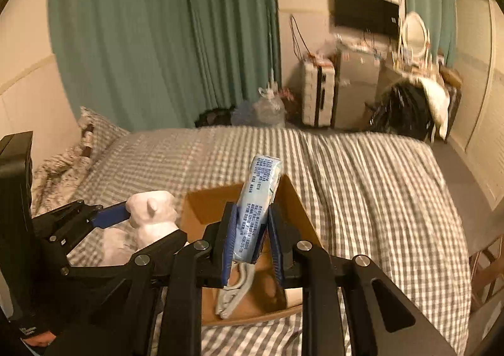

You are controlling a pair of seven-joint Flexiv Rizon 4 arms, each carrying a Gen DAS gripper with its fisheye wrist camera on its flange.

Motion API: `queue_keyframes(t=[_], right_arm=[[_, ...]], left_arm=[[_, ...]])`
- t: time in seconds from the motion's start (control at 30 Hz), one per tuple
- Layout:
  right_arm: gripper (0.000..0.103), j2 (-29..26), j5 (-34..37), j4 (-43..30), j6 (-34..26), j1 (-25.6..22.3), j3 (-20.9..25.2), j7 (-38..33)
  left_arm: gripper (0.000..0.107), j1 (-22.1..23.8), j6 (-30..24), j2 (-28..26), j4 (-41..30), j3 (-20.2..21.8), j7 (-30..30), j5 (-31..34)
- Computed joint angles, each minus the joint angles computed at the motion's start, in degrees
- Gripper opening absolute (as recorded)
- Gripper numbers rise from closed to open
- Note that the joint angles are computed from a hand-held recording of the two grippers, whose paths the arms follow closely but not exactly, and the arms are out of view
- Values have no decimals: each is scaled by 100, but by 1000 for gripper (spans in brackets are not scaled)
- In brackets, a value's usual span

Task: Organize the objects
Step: 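Carry the figurine and small box into the cardboard box and open both tools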

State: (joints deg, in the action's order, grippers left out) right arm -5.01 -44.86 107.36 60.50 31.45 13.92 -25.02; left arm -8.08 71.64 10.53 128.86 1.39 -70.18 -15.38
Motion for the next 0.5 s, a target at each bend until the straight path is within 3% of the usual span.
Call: queue_keyframes(t=[0.27,0.3,0.33,0.37,0.4,0.47,0.5], right_arm=[[21,-417,284,177,348,-70,-214,-80],[21,-407,229,192,344,-63,-243,-10],[22,-398,199,193,329,-62,-259,30],[25,-376,152,189,291,-58,-274,84],[28,-335,73,193,243,-50,-283,162],[48,-215,-94,190,95,-25,-259,344],[49,-158,-159,174,36,-17,-232,415]], left_arm=[[64,-113,212,-671,-53,-102,344,-505],[66,-100,242,-684,-51,-109,327,-486],[77,-67,233,-677,-59,-119,235,-363],[89,-21,183,-601,-53,-117,89,-162],[93,34,201,-515,-38,-120,-97,77],[94,57,286,-378,12,-90,-166,204],[94,68,220,-253,28,-62,-192,236]])
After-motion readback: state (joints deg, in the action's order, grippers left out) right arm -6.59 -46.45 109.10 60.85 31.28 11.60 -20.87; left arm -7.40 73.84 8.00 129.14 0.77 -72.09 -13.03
